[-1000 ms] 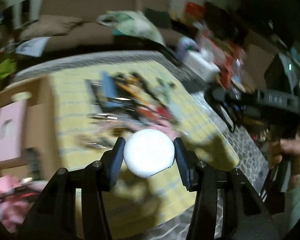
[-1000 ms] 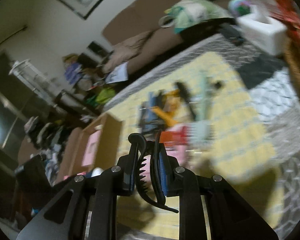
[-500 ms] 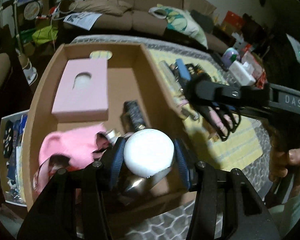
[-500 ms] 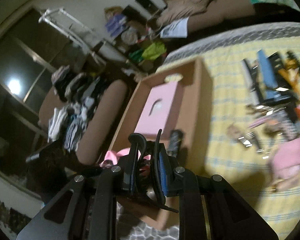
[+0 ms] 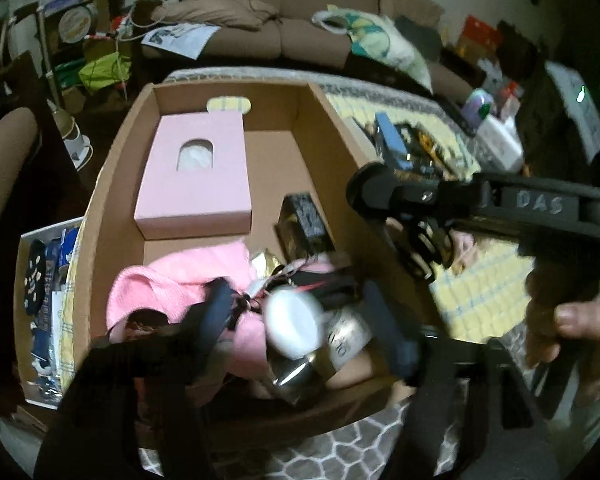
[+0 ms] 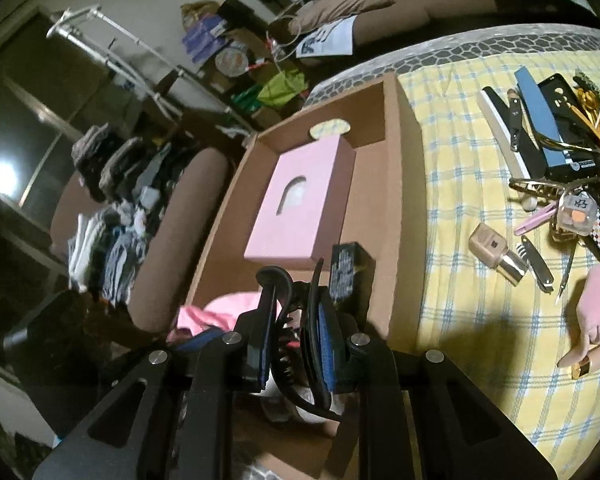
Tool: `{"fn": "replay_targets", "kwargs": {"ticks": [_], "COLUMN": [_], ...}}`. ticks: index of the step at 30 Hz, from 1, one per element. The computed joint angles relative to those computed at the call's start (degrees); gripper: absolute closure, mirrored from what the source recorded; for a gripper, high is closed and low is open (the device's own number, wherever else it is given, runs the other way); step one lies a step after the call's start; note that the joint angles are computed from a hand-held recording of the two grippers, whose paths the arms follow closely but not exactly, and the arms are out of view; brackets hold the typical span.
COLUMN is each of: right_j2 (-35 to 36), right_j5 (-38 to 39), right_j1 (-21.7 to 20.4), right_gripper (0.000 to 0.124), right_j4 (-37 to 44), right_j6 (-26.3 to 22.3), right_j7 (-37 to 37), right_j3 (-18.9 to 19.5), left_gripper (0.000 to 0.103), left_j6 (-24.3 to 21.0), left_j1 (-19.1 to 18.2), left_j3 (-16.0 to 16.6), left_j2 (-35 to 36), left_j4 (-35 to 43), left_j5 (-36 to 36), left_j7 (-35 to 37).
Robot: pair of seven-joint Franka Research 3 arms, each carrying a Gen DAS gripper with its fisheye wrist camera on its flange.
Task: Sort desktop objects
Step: 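Carry the ball and claw clip into the cardboard box and open both tools, then grasp the green-handled dish brush by its bristle head with the right tool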
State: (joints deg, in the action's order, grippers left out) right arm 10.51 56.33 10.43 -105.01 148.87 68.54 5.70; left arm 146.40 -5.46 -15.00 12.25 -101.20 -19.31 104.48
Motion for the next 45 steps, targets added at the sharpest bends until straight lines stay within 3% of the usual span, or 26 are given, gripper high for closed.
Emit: {"fn": "replay_targets", "kwargs": {"ticks": [7, 11, 14, 16, 21, 26, 30, 35, 45], "right_j2": [1.7, 3.6, 5.6, 5.8, 3.6, 0.1, -3.6, -8.2, -14.7], "right_j5": [4.7, 4.4, -1.2, -5.4, -12.5, -9.3, -9.5, -8.1, -10.7], "right_j1": [-0.1, 1.3, 3.0, 3.8, 3.9, 2.0, 1.4, -0.1, -5.0], "right_gripper": [0.105, 0.102, 0.104, 0.096, 0.088, 0.079, 0.071, 0.049, 0.046], "right_j4": [1.8, 3.1, 4.3, 4.5, 2.8, -0.4, -3.5, -8.1, -16.5], "right_j6": [-0.1, 3.3, 5.2, 6.9, 8.6, 10.7, 13.0, 16.3, 19.1], "right_j7": [-0.8, 1.6, 8.3, 10.5, 11.9, 8.8, 8.2, 8.1, 12.7], "right_j3": [1.2, 1.7, 1.1, 1.0, 0.8, 1.4, -0.2, -2.7, -8.7], "left_gripper": [0.027, 0.027, 0.027, 0.027, 0.027, 0.026, 0.019, 0.012, 0.012], "left_j6": [5.0, 5.9, 6.5, 5.6, 5.3, 6.0, 6.2, 6.8, 8.0], "left_j1": [1.8, 3.9, 3.6, 3.8, 3.9, 3.2, 2.3, 1.2, -5.4], "left_j3": [0.3, 0.6, 1.5, 1.4, 0.6, 0.2, -0.3, -2.0, -4.2], "left_j2": [-1.4, -1.4, -1.1, -0.7, -0.3, -0.4, -0.3, 0.2, 5.2], "left_j4": [-1.6, -1.7, -1.8, -1.4, -0.7, -0.8, -0.7, 0.2, 6.3], "left_j5": [-6.7, -12.4, -9.5, -8.7, -8.2, -7.3, -5.9, -6.9, 2.9], "left_j7": [-2.1, -3.4, -5.7, -5.9, -5.4, -4.9, -4.0, -1.1, -2.5]}}
